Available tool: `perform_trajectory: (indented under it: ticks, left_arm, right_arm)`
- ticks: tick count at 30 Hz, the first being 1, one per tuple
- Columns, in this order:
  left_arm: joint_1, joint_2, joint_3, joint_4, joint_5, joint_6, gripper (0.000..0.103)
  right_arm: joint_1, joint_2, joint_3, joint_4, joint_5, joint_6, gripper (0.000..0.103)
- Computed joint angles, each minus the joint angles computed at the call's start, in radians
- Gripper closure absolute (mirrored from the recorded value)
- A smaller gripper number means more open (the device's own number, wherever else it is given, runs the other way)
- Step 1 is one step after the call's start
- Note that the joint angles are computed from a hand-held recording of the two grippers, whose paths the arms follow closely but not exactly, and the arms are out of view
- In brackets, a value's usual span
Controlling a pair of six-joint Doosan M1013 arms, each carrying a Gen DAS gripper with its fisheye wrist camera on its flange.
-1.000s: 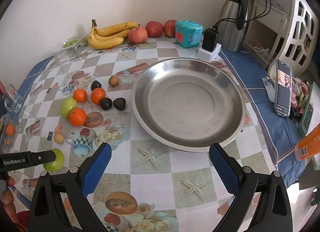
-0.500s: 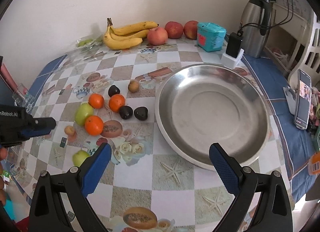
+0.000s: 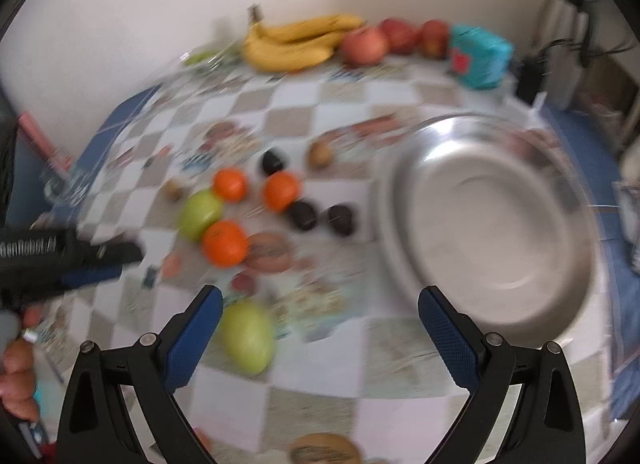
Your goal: Organize fruits
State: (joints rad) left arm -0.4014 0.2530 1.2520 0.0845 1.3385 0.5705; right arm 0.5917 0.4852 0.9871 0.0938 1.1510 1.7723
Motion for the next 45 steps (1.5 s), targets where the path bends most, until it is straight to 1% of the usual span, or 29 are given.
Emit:
perform_trajectory:
  ticks: [1,3,4,6,12,16,19,20,21,23,25,27,31,34,36,38,45]
  left_arm:
    - [0.001,0.003,-0.002,0.009,0.015,-0.001,0.036]
    - [0.005,0.007,0.001,0.025,0.045,-0.012,0.027]
    - [0.006,0.009,0.003,0.03,0.053,-0.017,0.025]
    - [0.01,0.012,0.005,0.04,0.07,-0.026,0.017]
    - [0.018,0.015,0.015,0.034,0.076,-0.02,0.004]
    - [0.013,0.028,0.001,0.038,0.102,-0.002,0.003]
    - [0.017,0.032,0.001,0.02,0.102,0.0,0.003]
    - [0.019,0.032,0.002,0.015,0.103,0.0,0.003]
    - [0.02,0.034,0.002,0.012,0.105,-0.002,0.003]
    - [0.022,0.035,0.003,0.007,0.11,-0.006,0.003]
    - [0.024,0.034,0.008,0.005,0.109,-0.008,0.003]
    - [0.025,0.034,0.009,0.001,0.105,-0.005,0.003]
    - [0.026,0.032,0.013,-0.003,0.099,-0.002,0.003]
    - [0.025,0.03,0.017,-0.004,0.096,-0.003,0.003]
    - [0.025,0.032,0.015,-0.005,0.094,-0.005,0.003]
    - [0.026,0.034,0.01,-0.005,0.097,-0.005,0.003]
    - [0.022,0.032,0.013,-0.008,0.073,-0.013,0.003]
  right_arm:
    - [0.006,0.006,-0.005,0.001,0.01,-0.011,0.005]
    - [0.016,0.015,-0.012,-0.008,0.019,-0.024,0.005]
    - [0.021,0.021,-0.018,-0.011,0.025,-0.033,0.005]
    - [0.025,0.027,-0.023,-0.009,0.031,-0.043,0.005]
    - [0.039,0.05,-0.037,0.012,0.057,-0.064,0.005]
    - [0.052,0.064,-0.047,0.001,0.078,-0.084,0.005]
    - [0.056,0.069,-0.051,-0.003,0.077,-0.08,0.006]
    - [0.056,0.07,-0.051,-0.001,0.076,-0.08,0.011]
    - [0.057,0.071,-0.052,0.0,0.075,-0.081,0.018]
    - [0.059,0.074,-0.054,-0.001,0.079,-0.085,0.022]
    - [0.063,0.078,-0.058,-0.004,0.086,-0.094,0.023]
    - [0.066,0.077,-0.059,-0.01,0.084,-0.102,0.031]
    - [0.068,0.077,-0.058,-0.01,0.08,-0.109,0.039]
    - [0.066,0.075,-0.055,-0.004,0.073,-0.106,0.049]
    - [0.064,0.074,-0.054,0.006,0.071,-0.109,0.057]
    - [0.061,0.071,-0.05,0.021,0.067,-0.117,0.062]
    - [0.057,0.068,-0.044,0.037,0.063,-0.111,0.062]
